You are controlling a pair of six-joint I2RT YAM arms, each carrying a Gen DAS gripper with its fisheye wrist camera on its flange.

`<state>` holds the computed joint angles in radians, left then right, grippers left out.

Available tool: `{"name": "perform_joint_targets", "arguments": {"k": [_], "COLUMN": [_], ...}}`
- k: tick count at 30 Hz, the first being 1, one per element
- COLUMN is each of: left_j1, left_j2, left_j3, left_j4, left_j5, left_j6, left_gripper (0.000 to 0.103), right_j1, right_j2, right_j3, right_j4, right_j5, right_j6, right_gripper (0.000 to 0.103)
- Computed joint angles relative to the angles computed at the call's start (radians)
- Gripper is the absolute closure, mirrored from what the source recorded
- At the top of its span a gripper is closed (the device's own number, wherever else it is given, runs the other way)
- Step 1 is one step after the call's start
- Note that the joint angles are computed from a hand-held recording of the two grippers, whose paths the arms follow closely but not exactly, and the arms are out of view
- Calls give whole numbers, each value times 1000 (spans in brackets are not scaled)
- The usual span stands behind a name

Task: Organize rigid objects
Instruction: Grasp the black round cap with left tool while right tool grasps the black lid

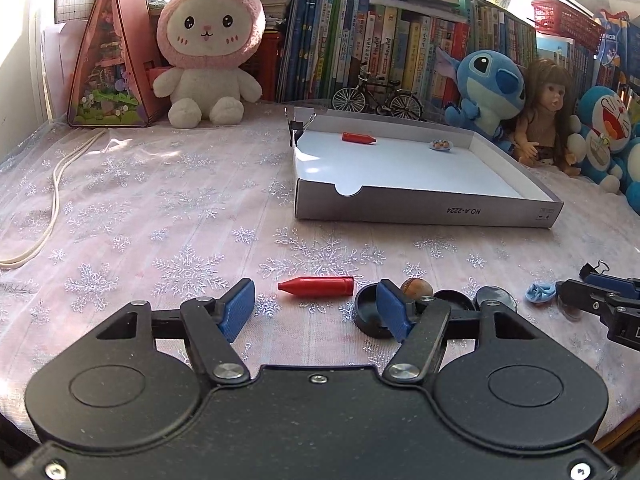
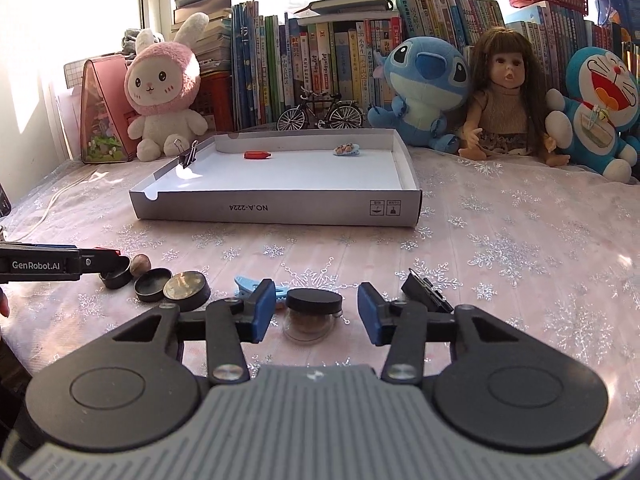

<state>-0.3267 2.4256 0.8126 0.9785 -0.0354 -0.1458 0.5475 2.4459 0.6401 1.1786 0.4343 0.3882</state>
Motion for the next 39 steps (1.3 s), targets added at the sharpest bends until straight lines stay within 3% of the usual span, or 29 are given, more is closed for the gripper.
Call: {"name": "perform_joint_targets", "arguments": {"k": [5, 10, 15, 17, 30, 33, 39], "left_j1": [13, 7, -23, -38, -79, -85, -90], "left_j2": [-1, -24, -29, -22, 15, 18, 20], "left_j3": [9, -36, -75, -72, -19, -14, -17], "left_j4": [-2, 29, 65, 65, 37, 37, 44], "left_j5": [70, 73, 53, 35, 8, -2, -10], "left_j6": [-23, -25, 37, 63, 93, 101, 104], "left_gripper": [39, 39, 40, 47, 60, 72, 73], "right_j1": [-3, -4, 0, 0, -7, -6, 2], "right_j2": [0, 2, 6, 7, 6, 8, 7], "right_j3": [1, -2, 5, 9, 37, 45, 53], "right_j4": [-2, 5, 1, -4, -45, -53, -58], "right_j5": [2, 9, 16, 16, 8, 6, 17], "right_j6": [8, 3, -6, -2, 6, 3, -19], "right_gripper": [53, 53, 53, 53, 57, 62, 65]}}
